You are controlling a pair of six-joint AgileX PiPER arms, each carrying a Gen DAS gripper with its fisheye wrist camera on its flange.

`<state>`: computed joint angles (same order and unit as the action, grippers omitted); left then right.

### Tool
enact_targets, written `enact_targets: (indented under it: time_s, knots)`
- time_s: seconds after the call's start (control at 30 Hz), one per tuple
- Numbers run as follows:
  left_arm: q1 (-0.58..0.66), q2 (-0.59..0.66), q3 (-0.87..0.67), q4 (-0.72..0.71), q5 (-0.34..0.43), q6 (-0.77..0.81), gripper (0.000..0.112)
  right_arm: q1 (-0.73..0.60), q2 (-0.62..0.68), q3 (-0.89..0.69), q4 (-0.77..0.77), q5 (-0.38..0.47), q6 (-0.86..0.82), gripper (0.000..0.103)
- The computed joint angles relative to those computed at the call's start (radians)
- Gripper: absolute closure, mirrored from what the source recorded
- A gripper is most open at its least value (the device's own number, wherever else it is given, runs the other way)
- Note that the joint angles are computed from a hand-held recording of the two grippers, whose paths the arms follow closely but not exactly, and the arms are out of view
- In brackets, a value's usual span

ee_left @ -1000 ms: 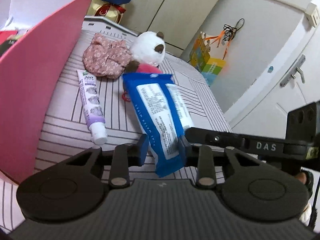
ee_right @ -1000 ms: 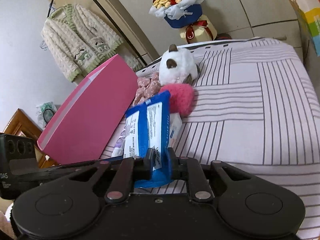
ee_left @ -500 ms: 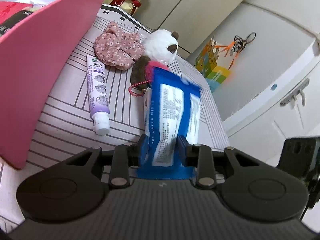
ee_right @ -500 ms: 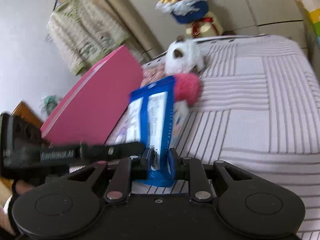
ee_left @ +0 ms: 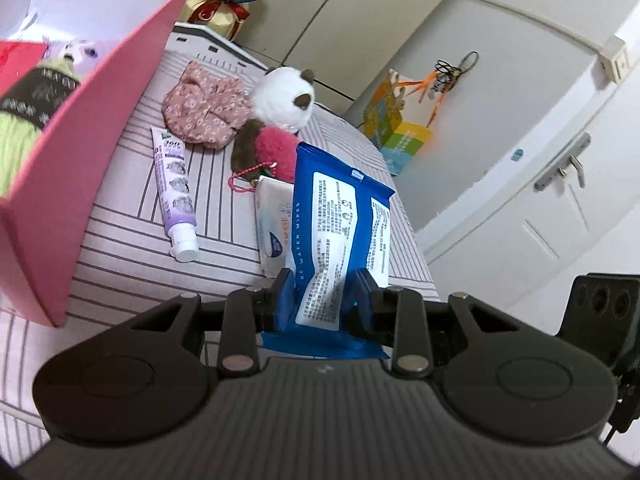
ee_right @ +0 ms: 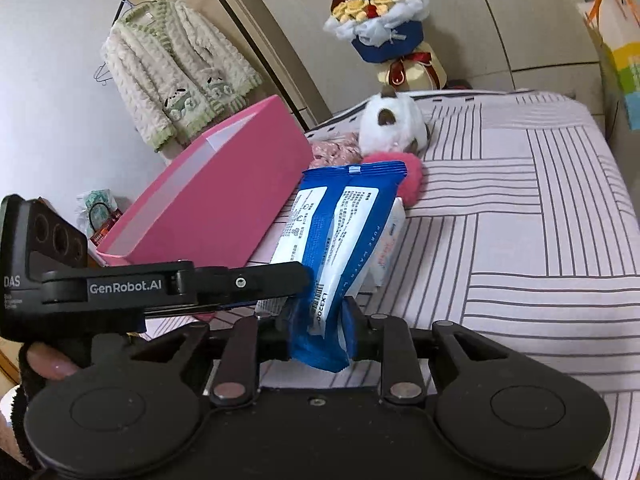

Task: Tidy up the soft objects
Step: 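Lift the blue wipes pack upright with the right tool, then carry the wipes pack into the box and open the right tool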

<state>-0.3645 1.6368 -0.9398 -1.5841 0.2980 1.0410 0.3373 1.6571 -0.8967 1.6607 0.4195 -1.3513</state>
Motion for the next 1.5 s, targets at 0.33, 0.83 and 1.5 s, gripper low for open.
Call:
enact_targets:
  time_s: [0.33, 0.83, 1.5]
  knots:
    - [0.025, -0.164, 0.036, 0.442, 0.09, -0.361, 0.081, 0.156, -0.142, -0.039, -0.683, -0.102, 0.707, 0.064]
    - [0.213, -0.467, 0.093, 0.742, 0.284, -0.502, 0.08, 0.395, -0.152, -0.225, -1.272, -0.07, 1.306, 0.063]
    - [0.623, -0.364, -0.063, 0.65, 0.426, -0.285, 0.079, 0.441, 0.289, -0.828, -1.212, 0.039, 1.228, 0.062]
